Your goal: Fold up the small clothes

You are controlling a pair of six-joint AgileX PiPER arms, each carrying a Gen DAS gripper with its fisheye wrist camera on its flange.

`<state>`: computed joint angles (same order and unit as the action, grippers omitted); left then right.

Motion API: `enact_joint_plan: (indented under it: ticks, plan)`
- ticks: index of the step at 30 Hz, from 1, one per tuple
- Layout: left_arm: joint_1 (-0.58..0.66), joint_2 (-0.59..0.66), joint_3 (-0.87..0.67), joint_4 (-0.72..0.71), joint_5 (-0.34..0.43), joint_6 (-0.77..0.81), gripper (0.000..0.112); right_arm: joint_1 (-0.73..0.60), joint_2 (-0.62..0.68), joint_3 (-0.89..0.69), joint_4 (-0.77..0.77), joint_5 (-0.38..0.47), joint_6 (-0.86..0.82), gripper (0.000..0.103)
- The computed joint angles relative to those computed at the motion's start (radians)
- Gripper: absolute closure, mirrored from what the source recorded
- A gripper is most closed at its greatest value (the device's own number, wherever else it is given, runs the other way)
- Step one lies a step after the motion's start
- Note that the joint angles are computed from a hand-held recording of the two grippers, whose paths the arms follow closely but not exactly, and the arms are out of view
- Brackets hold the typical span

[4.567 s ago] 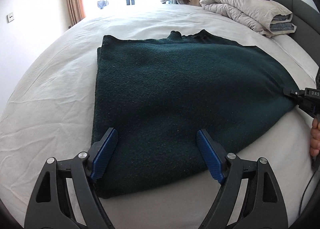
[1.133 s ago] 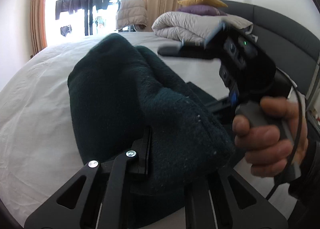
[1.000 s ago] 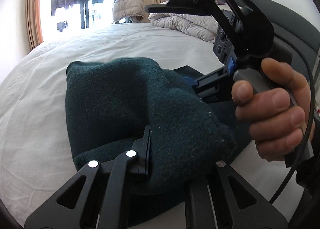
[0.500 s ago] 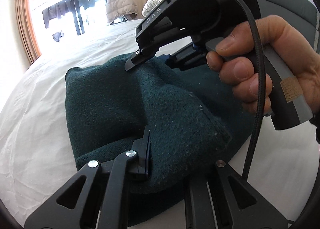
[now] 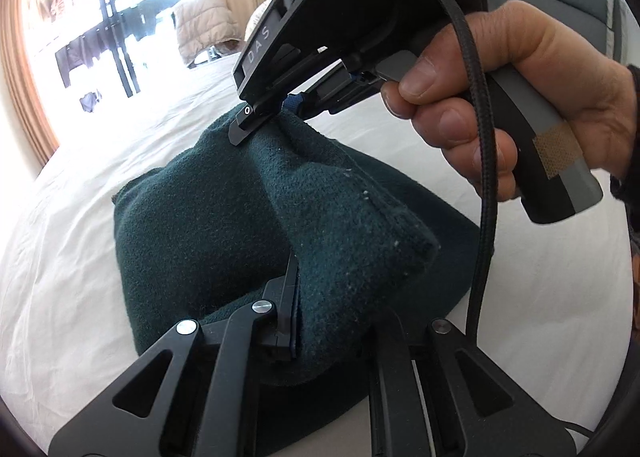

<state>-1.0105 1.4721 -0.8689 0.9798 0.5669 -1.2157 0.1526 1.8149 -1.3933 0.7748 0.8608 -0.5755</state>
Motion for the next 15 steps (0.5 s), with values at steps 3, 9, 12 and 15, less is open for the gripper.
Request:
enact_joint_plan:
  ticks: [3, 9, 12, 15]
  plan:
    - [-0.006, 0.068, -0.041, -0.018, -0.020, 0.027, 0.103, -0.037, 0.004, 0.033, -0.018, -0.007, -0.036, 0.091]
    - [-0.029, 0.157, -0.112, -0.056, -0.020, 0.073, 0.103, -0.117, 0.022, 0.088, 0.031, -0.018, -0.140, 0.091]
    - [-0.041, 0.175, -0.149, -0.088, -0.001, 0.099, 0.103, -0.121, 0.017, 0.088, 0.030, -0.015, -0.151, 0.091]
    - [-0.011, 0.176, -0.159, -0.112, -0.019, 0.137, 0.103, -0.118, 0.020, 0.073, 0.021, -0.014, -0.142, 0.091]
